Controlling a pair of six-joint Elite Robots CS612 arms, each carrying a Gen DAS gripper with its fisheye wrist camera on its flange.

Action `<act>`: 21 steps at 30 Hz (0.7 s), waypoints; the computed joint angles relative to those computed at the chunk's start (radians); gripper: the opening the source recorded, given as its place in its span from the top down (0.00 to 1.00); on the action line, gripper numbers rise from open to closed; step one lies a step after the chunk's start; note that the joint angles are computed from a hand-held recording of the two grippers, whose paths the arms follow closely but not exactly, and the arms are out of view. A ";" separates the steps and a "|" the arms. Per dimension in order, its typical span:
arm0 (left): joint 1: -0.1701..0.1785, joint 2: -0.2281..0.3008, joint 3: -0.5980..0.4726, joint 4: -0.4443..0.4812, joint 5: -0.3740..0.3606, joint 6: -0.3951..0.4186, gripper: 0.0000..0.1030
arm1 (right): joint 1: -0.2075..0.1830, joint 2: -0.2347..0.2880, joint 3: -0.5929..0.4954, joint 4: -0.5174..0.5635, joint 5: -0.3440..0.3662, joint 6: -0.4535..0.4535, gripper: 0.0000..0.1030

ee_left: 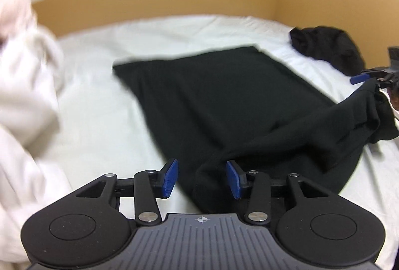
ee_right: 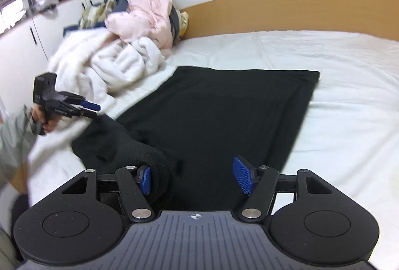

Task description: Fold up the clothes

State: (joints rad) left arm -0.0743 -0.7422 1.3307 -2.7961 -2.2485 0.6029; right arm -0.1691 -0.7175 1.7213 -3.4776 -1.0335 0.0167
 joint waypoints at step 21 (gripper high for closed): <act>-0.154 -0.046 0.107 0.118 0.040 0.046 0.50 | 0.171 -0.060 -0.053 0.238 -0.638 -0.164 0.30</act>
